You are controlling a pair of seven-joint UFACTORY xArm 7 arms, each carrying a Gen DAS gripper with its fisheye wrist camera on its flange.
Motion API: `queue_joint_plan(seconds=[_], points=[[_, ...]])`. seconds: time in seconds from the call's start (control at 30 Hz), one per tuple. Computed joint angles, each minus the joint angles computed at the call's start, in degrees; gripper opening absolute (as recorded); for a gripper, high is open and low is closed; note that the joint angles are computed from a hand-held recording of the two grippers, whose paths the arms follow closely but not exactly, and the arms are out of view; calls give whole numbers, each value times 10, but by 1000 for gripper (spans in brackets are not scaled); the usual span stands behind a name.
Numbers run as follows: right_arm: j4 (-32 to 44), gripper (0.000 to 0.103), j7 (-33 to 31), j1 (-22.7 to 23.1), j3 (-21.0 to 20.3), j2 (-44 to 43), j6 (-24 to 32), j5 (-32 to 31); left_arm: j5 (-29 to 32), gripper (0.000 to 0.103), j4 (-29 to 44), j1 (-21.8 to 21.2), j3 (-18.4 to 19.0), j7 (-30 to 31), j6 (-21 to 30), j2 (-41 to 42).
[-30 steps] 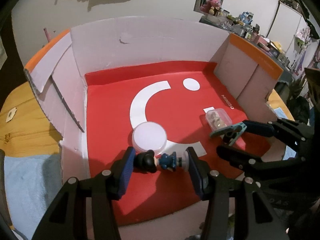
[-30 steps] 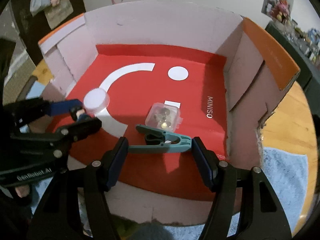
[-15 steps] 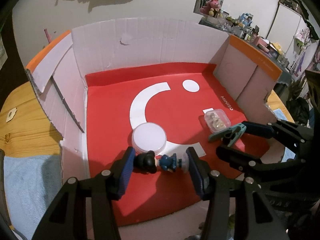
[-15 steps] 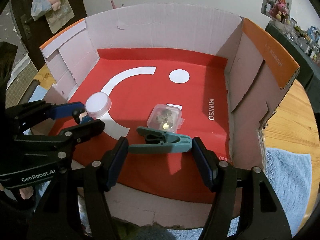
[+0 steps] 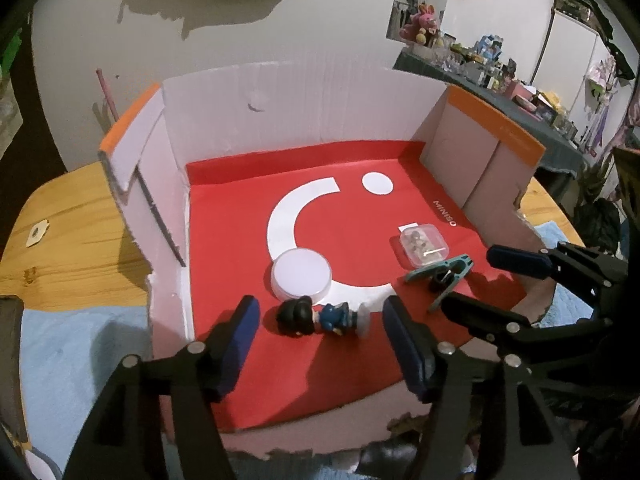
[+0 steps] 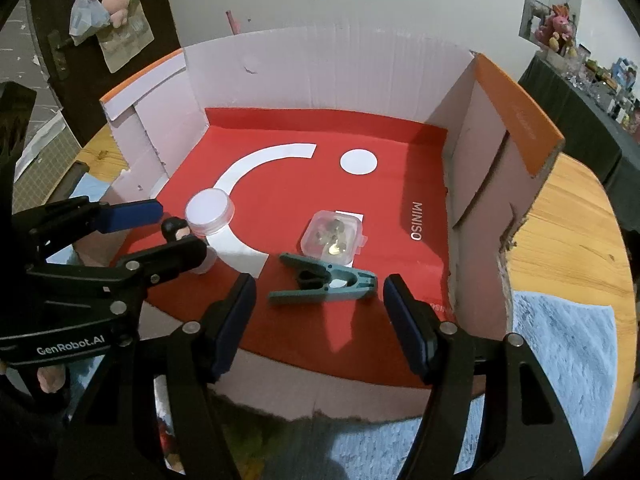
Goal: Organize objects
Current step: 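Lower the figurine and clothespin onto the red floor and open both tools, then withdraw both tools from the box back toward the toys on the towel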
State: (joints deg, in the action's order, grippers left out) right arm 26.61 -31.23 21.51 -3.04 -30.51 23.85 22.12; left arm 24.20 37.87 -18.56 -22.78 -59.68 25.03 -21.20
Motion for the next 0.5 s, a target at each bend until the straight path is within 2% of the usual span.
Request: queue_joint_plan(seconds=[0.5], points=[[-39,72,15,8,-3,-79,5,-12,0,81,-29,5,-26,-29,30,-78]])
